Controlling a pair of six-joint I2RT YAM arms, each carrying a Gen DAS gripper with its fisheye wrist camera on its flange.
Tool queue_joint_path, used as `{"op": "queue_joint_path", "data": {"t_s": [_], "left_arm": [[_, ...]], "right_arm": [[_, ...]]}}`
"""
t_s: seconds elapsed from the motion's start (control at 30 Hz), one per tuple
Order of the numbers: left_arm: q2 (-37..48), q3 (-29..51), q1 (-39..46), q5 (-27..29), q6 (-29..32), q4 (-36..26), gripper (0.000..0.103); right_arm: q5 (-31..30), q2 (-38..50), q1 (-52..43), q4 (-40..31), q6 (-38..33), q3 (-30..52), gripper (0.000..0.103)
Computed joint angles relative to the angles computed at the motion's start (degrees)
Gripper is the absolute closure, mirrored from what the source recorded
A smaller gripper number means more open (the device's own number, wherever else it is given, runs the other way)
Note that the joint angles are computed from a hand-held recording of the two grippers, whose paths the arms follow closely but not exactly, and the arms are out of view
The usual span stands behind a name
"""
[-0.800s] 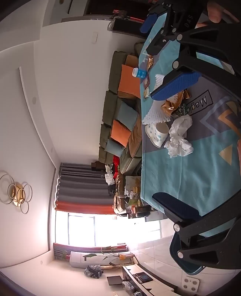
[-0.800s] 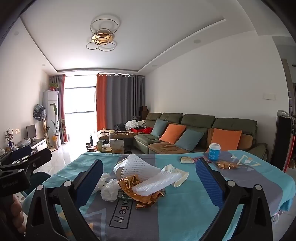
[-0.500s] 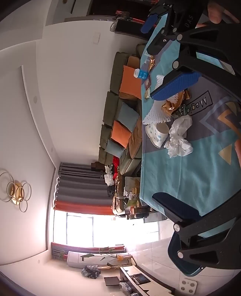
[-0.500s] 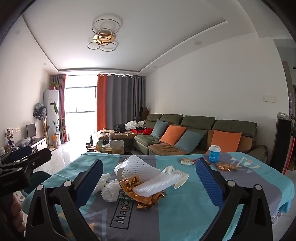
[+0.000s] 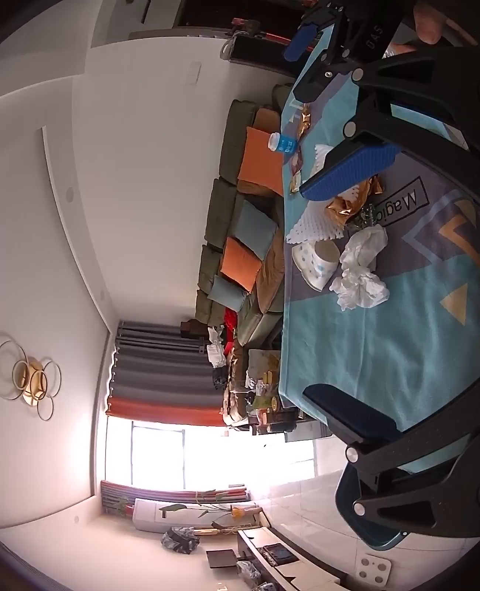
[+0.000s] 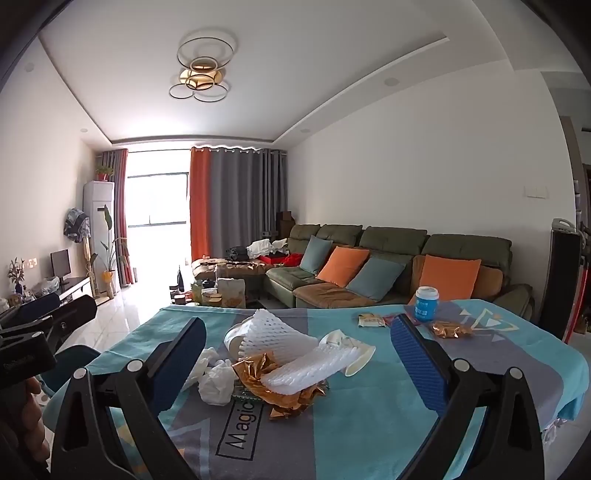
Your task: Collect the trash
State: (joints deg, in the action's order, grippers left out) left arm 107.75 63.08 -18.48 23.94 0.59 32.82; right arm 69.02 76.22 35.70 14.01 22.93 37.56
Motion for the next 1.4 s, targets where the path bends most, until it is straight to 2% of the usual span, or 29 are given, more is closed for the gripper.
{"op": "queue_joint_path", "data": {"t_s": [0.47, 1.4], "left_arm": [[1.37, 2.54, -0.65, -0.61, 0.52, -1.94, 0.005], [3.7, 4.91, -1.09, -2.06, 0.64, -2.92, 0.005]], "right_arm": [[-1.92, 0.49, -1.91, -2.91, 1.68, 1.62, 0.006], [-3.57, 0.76, -3.42, -2.64, 1.43, 1.48, 0.006]]}}
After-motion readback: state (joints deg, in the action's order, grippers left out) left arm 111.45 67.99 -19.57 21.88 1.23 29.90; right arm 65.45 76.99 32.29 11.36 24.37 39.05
